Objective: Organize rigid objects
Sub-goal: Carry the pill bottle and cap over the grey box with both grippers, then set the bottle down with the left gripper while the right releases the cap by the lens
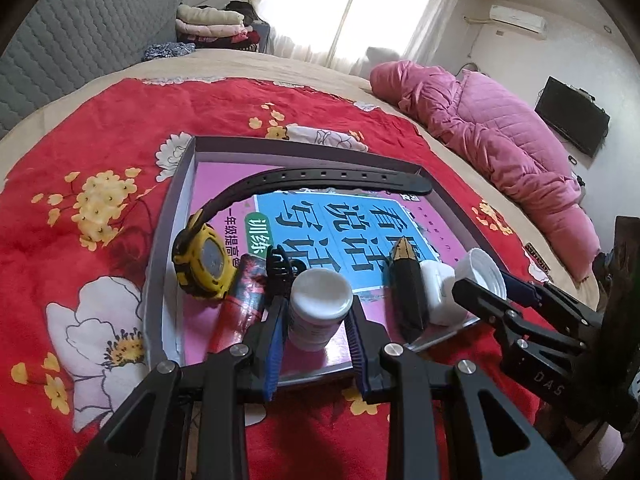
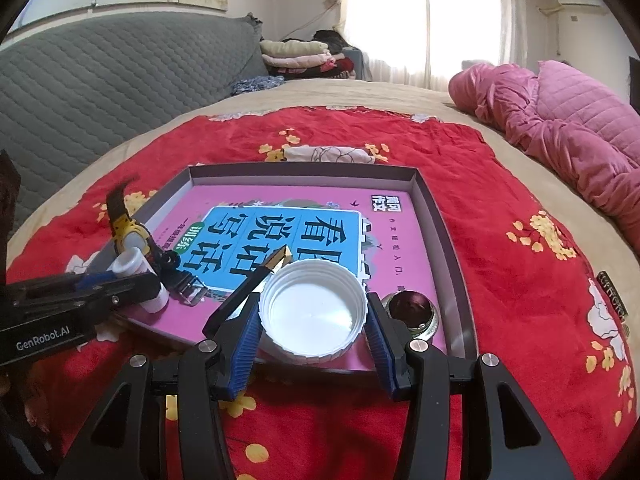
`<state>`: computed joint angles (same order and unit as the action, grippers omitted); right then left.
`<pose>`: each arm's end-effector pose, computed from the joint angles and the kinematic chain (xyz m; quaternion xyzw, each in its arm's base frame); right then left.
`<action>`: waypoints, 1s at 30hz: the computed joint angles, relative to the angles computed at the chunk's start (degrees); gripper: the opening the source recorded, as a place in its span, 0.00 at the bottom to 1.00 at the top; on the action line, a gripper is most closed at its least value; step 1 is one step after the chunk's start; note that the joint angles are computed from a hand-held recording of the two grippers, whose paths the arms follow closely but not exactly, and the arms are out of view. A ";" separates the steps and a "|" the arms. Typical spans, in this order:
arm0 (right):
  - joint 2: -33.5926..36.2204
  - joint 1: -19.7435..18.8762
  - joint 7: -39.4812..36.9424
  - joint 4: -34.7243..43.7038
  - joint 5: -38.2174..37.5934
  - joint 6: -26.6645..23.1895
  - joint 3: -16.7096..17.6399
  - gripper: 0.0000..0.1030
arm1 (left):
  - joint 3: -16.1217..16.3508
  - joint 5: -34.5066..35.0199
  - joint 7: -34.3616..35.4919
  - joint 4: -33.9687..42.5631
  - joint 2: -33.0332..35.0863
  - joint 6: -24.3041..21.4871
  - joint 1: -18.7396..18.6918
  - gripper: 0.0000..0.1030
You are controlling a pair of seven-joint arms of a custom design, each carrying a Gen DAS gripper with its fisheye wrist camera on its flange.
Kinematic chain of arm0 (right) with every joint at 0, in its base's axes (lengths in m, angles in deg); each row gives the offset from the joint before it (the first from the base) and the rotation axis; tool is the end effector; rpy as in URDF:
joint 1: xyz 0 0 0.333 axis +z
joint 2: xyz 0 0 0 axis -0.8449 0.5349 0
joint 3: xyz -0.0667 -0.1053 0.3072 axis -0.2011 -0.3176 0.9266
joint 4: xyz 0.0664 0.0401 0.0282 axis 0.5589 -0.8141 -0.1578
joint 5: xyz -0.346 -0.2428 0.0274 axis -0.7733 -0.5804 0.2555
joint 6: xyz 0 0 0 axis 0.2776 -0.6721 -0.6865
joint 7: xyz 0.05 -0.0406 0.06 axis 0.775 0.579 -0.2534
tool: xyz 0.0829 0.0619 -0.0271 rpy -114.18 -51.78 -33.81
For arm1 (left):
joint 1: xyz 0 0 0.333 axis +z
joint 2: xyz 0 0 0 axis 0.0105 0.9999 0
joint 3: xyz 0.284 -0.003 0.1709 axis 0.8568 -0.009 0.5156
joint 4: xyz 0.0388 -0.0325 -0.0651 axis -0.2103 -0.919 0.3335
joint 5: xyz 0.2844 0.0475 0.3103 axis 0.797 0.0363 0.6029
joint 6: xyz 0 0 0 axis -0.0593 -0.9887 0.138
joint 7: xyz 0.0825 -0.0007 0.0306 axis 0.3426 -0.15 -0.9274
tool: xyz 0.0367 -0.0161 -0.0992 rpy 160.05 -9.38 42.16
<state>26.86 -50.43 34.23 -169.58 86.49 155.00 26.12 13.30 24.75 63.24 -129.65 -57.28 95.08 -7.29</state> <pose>0.6364 0.0679 0.4764 -0.8075 0.4329 -0.1814 0.3573 0.5693 -0.2216 0.4641 -0.7347 0.5517 -0.3435 0.1945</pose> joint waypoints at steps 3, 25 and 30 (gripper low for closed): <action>0.06 0.06 0.24 0.03 -0.39 -0.12 -0.04 0.50 | -0.04 0.12 -0.04 0.06 0.04 -0.15 -0.03 0.28; 1.71 -0.07 4.42 1.57 -5.01 -1.31 -0.01 0.50 | -0.21 0.70 0.45 0.77 0.33 -1.94 -0.49 0.28; 1.67 -0.17 4.86 1.70 -5.27 -2.68 0.00 0.50 | -0.15 1.00 0.13 0.75 0.31 -1.93 -0.48 0.28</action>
<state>28.53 -50.59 39.09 -167.88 81.22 152.33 26.12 13.15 25.75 63.37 -128.90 -56.97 93.15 -7.77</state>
